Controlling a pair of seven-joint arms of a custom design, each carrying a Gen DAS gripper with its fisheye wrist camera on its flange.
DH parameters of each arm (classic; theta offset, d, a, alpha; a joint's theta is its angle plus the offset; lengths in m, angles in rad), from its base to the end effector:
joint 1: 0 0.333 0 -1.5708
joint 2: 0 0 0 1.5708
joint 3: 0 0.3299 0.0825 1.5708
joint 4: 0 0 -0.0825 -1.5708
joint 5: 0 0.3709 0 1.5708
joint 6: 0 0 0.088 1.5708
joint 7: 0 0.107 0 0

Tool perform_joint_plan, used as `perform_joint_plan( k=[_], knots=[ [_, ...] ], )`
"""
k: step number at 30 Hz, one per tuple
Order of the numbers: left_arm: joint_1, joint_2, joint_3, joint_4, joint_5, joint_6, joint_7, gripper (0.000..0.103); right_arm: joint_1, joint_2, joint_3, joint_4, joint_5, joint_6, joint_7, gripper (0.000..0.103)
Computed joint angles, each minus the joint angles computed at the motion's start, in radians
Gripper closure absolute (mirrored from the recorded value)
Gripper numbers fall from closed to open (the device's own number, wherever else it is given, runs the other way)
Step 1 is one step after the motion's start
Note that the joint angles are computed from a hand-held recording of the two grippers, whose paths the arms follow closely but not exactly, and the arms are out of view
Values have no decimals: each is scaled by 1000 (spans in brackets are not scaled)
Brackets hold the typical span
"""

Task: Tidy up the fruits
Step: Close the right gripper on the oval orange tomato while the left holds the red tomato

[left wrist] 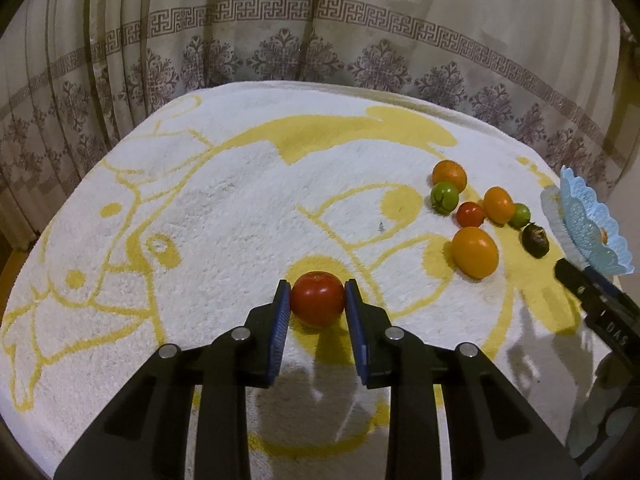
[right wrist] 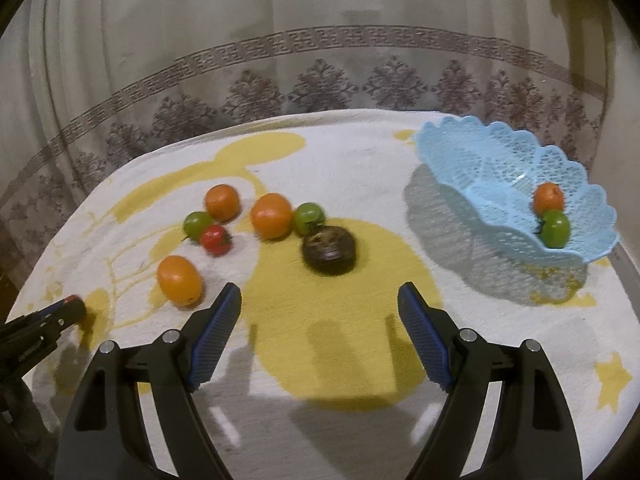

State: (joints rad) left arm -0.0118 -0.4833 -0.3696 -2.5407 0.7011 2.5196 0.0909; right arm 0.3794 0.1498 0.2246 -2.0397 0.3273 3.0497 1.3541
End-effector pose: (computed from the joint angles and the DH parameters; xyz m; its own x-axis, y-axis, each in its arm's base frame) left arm 0.3812 -0.1705 0.4896 0.5284 -0.8431 0.0995 -0.5707 -0.4395 -0.6937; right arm 0.5253 0.3238 0.4939 0.5205 -0.8431 -0.1352 -0.6072 -0.2541 -0.7528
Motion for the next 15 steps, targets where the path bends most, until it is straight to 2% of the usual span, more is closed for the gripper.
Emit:
perform_joint_plan(
  k=[3,6,11,15],
  knots=[
    [6,-8,-15,6,16,-16,-18,75,-40,11,68,41,123,-75,-122,21],
    [3,-9,-15,11,23,-24,-25,75,-28,31,70,97,196,-168,-181,21],
    [-1,-17,-13,8,34,-28,-35,75,34,64,43,152,163,-199,-200,23],
    [-1,-21,-10,4,34,-25,-41,75,57,103,39,205,124,-247,-190,39]
  ],
)
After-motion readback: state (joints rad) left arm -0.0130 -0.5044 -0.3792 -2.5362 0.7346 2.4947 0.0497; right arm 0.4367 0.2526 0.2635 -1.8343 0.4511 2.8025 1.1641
